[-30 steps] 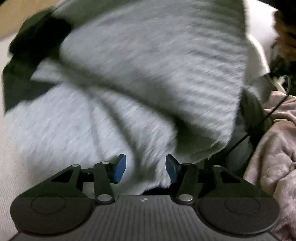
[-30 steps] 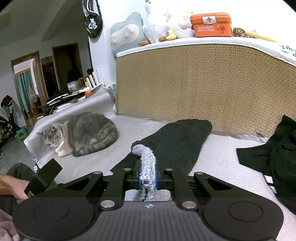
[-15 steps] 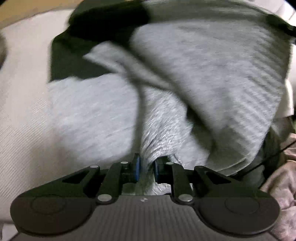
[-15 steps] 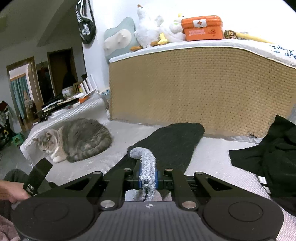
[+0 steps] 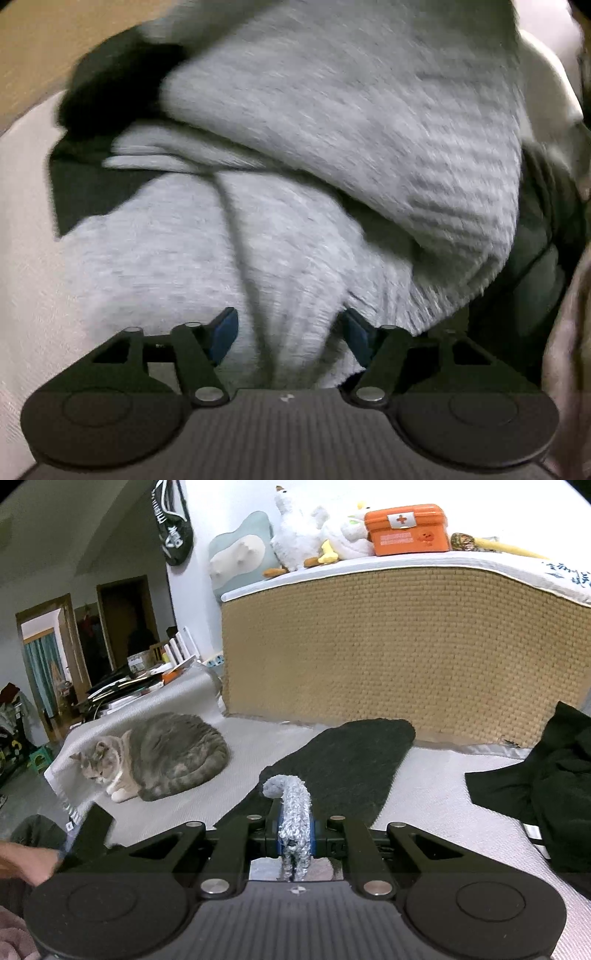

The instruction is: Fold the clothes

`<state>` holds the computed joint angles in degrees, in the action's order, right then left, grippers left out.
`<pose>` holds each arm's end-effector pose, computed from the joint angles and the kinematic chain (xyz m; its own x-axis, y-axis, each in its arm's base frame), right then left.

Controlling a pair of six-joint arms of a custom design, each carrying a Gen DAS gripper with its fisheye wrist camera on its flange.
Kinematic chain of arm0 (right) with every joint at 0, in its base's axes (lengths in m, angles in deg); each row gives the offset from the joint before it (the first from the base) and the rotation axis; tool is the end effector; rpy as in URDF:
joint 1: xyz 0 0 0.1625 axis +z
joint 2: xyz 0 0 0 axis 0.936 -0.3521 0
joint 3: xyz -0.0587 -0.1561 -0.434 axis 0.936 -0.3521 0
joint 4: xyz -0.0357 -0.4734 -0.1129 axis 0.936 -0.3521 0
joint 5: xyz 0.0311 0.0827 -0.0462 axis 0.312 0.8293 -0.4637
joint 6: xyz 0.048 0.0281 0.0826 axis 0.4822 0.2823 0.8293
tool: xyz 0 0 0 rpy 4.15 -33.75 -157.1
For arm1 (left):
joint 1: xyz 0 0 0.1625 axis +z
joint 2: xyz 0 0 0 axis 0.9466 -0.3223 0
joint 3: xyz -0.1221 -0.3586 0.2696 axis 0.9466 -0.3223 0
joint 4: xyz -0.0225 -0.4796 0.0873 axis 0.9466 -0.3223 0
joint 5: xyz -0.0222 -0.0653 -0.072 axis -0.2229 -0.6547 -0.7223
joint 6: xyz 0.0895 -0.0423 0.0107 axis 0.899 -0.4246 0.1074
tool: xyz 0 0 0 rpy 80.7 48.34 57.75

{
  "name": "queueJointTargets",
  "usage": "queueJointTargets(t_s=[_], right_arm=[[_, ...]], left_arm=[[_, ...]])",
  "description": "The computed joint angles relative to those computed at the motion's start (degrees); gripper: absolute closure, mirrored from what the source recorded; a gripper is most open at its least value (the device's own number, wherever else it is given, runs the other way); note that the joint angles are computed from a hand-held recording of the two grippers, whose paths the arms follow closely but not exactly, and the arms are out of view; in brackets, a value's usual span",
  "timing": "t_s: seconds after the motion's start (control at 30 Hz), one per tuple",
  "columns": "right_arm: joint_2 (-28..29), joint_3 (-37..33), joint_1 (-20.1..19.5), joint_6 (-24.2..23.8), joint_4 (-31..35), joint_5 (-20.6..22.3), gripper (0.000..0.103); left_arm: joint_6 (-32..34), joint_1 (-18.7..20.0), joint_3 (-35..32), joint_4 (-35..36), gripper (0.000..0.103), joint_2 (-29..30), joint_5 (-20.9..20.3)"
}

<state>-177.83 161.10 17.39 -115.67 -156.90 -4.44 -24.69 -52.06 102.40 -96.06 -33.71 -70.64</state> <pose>0.1356 -0.4546 0.5725 -0.4436 -0.8678 0.2241 -0.8582 0.3392 -0.3853 -0.3947 -0.3281 0.0838 -0.5715 0.6089 -0.5501 0.7022 0.7097 0.0560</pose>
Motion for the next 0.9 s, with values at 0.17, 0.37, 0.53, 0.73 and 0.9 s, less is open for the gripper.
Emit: queueJointTargets(t_s=[0.17, 0.37, 0.53, 0.73, 0.9], right_arm=[[-0.61, 0.53, 0.49, -1.08, 1.18, 0.20, 0.089], [-0.73, 0.99, 0.87, -1.05, 1.20, 0.12, 0.089], [-0.83, 1.01, 0.55, -1.27, 1.35, 0.27, 0.089], [-0.83, 1.06, 0.22, -0.86, 1.72, 0.90, 0.089], [-0.96, 1.28, 0.37, -1.35, 2.30, 0.47, 0.089]], left_arm=[[11.79, -6.40, 1.88, -3.53, 0.084, 1.88, 5.95], [20.02, -13.70, 0.72, 6.68, 0.088, 4.90, 17.04], [21.16, -16.12, -0.90, 19.52, 0.089, 5.80, 32.14], [35.06, -17.53, -3.27, 16.79, 0.083, 9.13, 11.55], [27.46, -12.96, -4.77, 10.94, 0.075, 9.77, -3.14]])
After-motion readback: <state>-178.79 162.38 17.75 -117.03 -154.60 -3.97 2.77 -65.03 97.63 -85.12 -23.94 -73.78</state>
